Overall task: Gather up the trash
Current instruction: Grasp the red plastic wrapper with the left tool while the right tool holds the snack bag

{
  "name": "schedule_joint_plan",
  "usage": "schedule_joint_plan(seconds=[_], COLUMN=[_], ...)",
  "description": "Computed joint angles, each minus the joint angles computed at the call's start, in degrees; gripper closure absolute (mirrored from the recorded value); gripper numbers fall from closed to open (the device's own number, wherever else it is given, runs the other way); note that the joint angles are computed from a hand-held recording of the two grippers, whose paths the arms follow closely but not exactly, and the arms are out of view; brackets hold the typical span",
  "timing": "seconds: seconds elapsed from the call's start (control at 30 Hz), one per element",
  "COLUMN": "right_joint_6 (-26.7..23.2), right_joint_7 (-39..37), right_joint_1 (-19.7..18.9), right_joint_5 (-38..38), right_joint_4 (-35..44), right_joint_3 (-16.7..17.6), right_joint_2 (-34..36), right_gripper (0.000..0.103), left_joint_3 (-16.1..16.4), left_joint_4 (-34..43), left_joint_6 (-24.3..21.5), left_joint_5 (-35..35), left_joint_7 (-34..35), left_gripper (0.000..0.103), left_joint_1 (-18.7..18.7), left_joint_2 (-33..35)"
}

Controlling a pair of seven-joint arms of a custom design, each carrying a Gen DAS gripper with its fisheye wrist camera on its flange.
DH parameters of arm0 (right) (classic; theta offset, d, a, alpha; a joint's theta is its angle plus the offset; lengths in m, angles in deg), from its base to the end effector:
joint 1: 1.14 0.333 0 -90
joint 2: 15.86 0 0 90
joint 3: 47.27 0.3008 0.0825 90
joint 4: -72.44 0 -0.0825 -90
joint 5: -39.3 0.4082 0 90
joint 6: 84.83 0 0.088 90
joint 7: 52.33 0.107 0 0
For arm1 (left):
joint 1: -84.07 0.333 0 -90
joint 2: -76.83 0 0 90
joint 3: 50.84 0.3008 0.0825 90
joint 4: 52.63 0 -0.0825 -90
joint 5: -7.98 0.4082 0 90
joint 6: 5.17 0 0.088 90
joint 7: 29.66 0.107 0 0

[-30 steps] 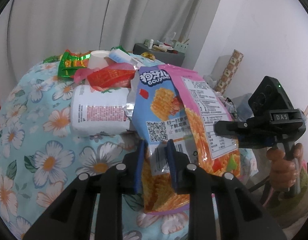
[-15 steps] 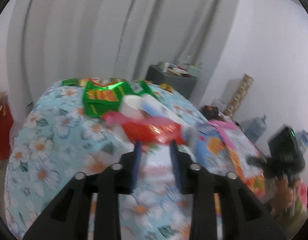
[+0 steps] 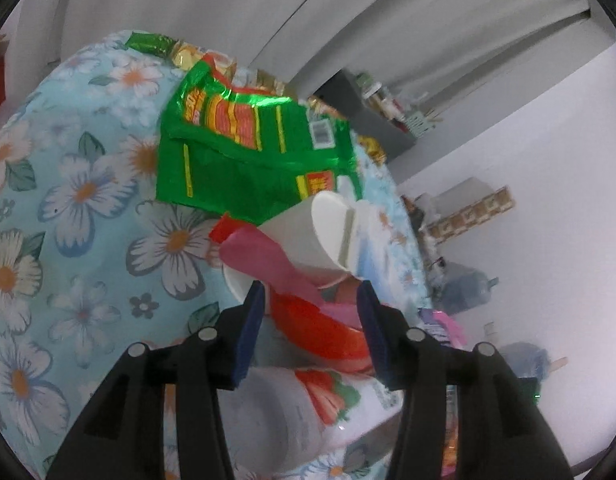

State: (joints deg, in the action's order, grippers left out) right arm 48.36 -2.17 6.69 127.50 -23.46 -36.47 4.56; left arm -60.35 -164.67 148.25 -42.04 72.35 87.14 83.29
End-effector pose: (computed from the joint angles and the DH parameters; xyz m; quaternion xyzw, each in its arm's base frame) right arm 0.6690 0.2295 0.4227 -0.5534 0.5743 0.2555 0.5465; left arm 0.6408 -0.0456 0.4538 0.7523 -0.5196 0.4050 0.0030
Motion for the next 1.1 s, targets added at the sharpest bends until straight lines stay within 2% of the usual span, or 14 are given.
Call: schedule_joint_plan(seconds=[0.07,0.17,0.4,0.57,0.6,0.63,0.9,1.1], right_joint_6=[-0.4,-1.0,-1.8,-2.0,-1.8,-1.4,0.3,1.2], right_joint_7=[-0.3,-0.4,-1.7,-1.4,-1.3,-1.2,-1.5,-1.9], right_joint_1=[-0.3,-0.6,-0.6,-0.3,-0.2,0.0,1.1,1.9], right_joint_5=[0.6,1.2,2.5,2.4,2.1,2.0,1.8,1.7], right_joint_4=[-0.3,-1.2,-2.5,-2.8,-2.9,-2.8,-3.2,-3.4], right_joint_3=[0.0,0.0,-0.6,-1.0,-1.0,-1.1,-1.3,-1.5], right_joint_2=[0.0,-0.8,-1.6,-2.2,-2.5,-2.6,-4.2,-5.6], right_gripper=[0.101,0.101,0.101,0.101,0.101,0.101,0.102,0.102], left_joint_3=[0.1,-0.3,-0.8,-0.9,-0.9,-0.9,-0.4,1.5], left_joint_4=[0.8,1.1,0.5,-1.8,-2.3,-2.6,-5.5,-6.2], left_joint_6=[-0.2,0.5,1.9,4.9,5.6,6.0,10.8,11.9], left_joint_5=[4.2,6.7,8.7,7.8,7.2,6.7,-6.6,-13.9], left_joint_7=[-2.4,-4.0,-5.9,-4.6,-3.8,-3.2,10.3,17.2], left_gripper=[0.057,0.057,0.080,0.083,0.096,0.103,0.103,0.103], left_joint_1=[-0.6,-0.7,-0.1,-0.2,-0.3,-0.4,-2.3,-4.5], left_joint_2=[0.9,1.5,1.5,-0.4,-0.8,-1.2,-5.0,-6.9])
